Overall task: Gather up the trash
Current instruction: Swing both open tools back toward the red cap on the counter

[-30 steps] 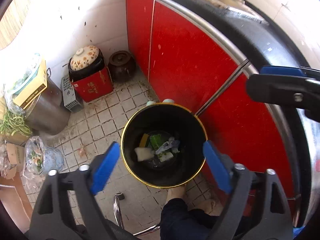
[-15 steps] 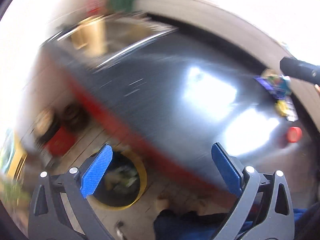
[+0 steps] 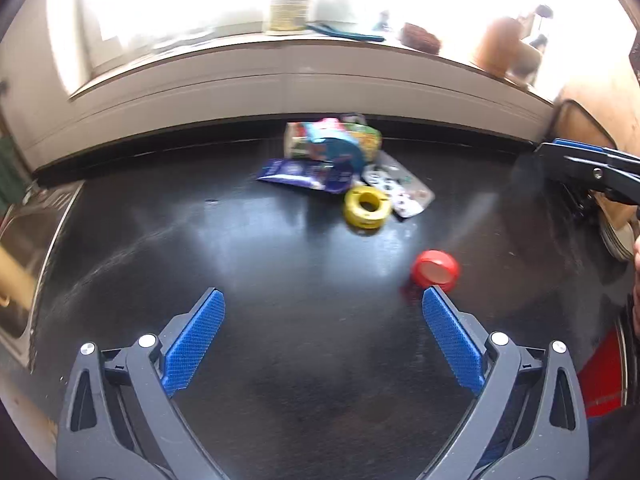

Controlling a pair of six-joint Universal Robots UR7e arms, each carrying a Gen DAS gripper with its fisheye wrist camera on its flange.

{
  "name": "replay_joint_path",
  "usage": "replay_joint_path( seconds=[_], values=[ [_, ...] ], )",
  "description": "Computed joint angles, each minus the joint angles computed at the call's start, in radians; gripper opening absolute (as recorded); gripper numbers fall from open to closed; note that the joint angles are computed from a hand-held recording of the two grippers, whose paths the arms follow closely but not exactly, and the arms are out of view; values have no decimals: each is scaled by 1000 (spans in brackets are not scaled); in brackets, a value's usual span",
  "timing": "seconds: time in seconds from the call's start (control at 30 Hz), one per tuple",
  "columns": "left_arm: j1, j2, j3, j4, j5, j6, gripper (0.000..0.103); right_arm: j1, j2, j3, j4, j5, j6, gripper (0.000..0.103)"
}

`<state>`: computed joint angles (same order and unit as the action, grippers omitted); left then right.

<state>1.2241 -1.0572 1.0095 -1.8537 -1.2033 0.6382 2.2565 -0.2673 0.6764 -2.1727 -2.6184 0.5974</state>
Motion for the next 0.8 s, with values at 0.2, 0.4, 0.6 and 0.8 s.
replay_joint_path(
  seconds=[0.2, 0.4, 0.6, 0.8],
  values=[
    [-18, -30, 79, 28, -32, 45, 96, -10, -73, 137, -39, 1, 62, 89],
    [-21, -31, 118, 37, -58, 86, 96, -40, -103, 190, -74, 55, 50, 89],
    [-25, -9, 166, -12, -81, 139, 96, -88, -108, 202, -110, 113, -25, 84],
    [-26, 34, 207, -63, -37, 190, 96, -162, -96, 170, -95, 192, -89, 62]
  ],
)
